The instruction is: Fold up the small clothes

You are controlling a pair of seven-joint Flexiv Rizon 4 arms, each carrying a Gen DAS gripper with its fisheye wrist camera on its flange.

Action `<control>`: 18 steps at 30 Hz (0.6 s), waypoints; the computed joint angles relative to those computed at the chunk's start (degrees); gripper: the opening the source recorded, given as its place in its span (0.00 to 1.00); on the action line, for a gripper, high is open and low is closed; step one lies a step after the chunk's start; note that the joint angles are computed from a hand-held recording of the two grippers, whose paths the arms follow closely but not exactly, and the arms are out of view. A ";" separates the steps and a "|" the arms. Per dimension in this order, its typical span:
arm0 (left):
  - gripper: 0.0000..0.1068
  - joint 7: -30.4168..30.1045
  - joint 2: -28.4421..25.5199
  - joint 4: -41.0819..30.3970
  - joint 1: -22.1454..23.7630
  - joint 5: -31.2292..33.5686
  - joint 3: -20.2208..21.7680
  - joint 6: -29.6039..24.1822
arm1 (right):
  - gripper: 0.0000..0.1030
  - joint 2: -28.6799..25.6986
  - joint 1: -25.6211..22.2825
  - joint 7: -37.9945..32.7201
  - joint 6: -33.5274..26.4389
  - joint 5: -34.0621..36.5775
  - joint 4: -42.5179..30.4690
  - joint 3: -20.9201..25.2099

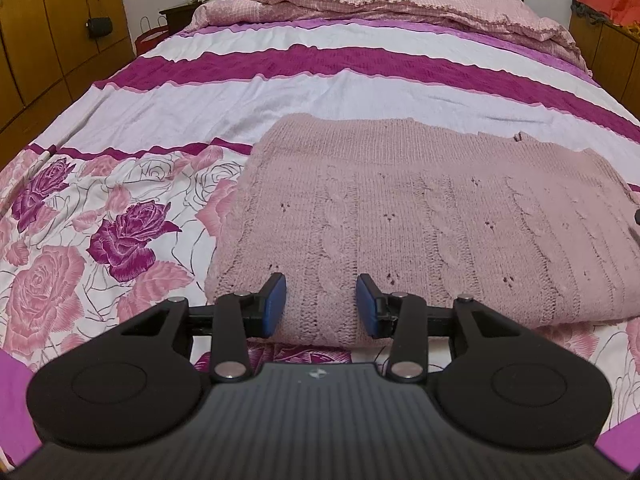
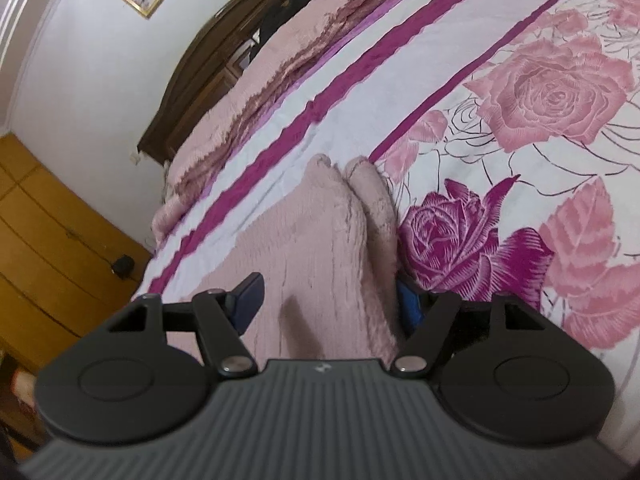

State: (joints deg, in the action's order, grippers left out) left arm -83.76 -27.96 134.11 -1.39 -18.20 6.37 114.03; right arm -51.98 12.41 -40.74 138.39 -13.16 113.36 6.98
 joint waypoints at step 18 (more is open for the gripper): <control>0.44 0.33 2.86 3.15 -0.51 -0.72 0.79 0.58 | 0.31 -2.15 0.48 -0.11 1.72 0.60 -1.41 -0.43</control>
State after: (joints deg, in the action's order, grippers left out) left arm -83.43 -25.10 137.27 -1.90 -18.92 7.16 114.61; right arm -54.13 12.89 -40.85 140.10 -12.56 111.95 6.55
